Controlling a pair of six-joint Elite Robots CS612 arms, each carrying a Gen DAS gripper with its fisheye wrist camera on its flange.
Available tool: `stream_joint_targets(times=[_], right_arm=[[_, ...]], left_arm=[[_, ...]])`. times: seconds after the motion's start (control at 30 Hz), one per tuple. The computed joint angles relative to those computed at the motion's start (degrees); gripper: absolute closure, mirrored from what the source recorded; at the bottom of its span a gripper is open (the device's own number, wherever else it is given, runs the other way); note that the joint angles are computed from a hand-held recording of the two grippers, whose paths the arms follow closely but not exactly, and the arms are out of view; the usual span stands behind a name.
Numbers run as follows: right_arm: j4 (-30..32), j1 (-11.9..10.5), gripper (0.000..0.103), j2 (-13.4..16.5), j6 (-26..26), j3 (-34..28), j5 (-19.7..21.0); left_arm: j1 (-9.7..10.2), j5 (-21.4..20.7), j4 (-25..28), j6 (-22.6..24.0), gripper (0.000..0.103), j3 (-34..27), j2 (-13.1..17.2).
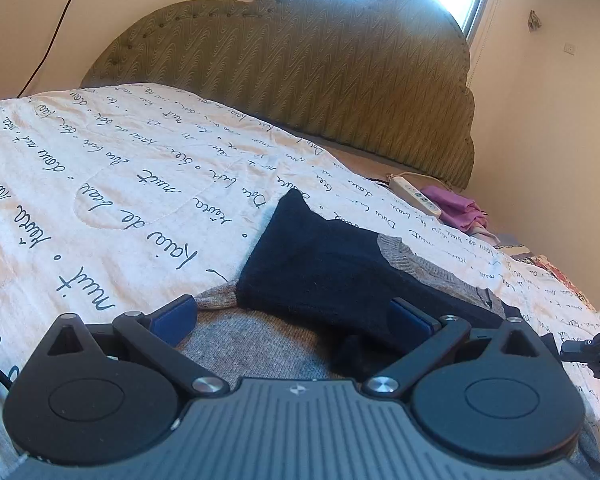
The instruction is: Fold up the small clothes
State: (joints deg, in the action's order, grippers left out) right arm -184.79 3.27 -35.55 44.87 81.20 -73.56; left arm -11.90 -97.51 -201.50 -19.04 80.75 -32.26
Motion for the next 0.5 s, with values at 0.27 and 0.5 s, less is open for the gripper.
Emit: stream_joint_targets(times=[0.27, 0.5], right_arm=[[-3.18, -0.09, 0.085, 1.22, 5.69, -0.21, 1.98], [0.25, 0.67, 0.083, 2.42, 5.4, -1.97, 1.58]], left_arm=[[-0.02, 0.02, 0.07, 0.13, 0.001, 0.01, 0.02], [-0.02, -0.08, 0.21, 0.19, 0.001, -0.01, -0.01]])
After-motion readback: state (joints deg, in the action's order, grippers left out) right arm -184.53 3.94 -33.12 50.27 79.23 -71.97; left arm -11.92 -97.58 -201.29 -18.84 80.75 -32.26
